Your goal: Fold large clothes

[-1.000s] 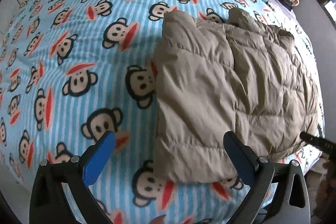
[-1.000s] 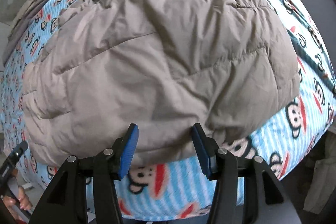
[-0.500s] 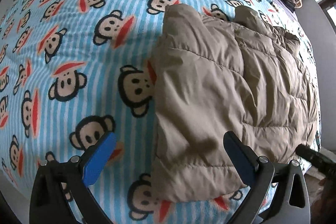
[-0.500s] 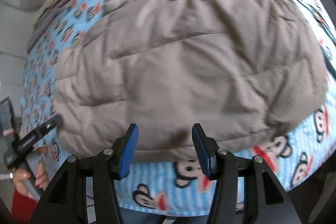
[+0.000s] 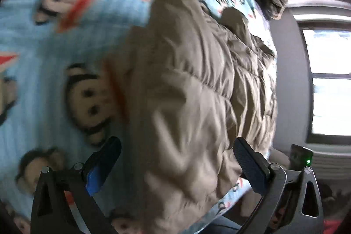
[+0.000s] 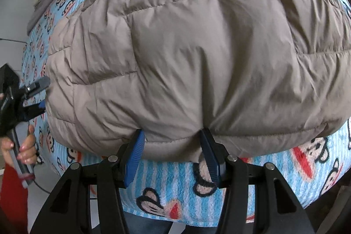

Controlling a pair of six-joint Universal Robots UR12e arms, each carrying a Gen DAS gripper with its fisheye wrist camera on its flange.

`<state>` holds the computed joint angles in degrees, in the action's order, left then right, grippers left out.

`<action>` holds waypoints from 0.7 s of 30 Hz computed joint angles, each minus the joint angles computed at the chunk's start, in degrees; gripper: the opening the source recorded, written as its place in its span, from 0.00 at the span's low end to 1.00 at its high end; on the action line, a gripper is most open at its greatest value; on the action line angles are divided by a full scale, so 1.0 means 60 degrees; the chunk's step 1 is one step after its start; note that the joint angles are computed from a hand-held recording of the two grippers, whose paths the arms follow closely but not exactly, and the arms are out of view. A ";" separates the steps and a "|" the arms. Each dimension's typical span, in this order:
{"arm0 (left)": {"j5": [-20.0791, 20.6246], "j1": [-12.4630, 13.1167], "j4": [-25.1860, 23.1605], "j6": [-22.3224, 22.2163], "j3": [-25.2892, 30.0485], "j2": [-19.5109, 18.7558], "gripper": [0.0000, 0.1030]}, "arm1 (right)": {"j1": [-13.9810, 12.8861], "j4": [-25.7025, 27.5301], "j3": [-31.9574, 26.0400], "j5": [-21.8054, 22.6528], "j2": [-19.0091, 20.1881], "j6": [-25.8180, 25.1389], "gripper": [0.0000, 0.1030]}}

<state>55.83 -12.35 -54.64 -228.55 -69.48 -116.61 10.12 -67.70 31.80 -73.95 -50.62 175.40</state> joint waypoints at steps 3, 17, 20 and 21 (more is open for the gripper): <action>-0.0403 -0.0023 -0.0471 0.0841 0.0576 -0.0466 0.99 | -0.0007 0.0002 0.0033 -0.0040 -0.0011 -0.0104 0.55; -0.0746 -0.0196 -0.1686 0.2848 0.1814 -0.1276 0.58 | -0.0073 -0.0042 0.0135 0.0081 -0.0039 -0.0208 0.55; -0.0882 -0.0199 -0.1345 0.2740 0.1848 -0.1272 0.34 | -0.0084 0.0271 -0.0179 0.0130 0.0100 -0.0295 0.55; -0.0823 -0.0212 -0.1259 0.2664 0.1910 -0.1261 0.30 | -0.0100 0.0396 -0.0322 0.0190 0.0157 -0.0341 0.55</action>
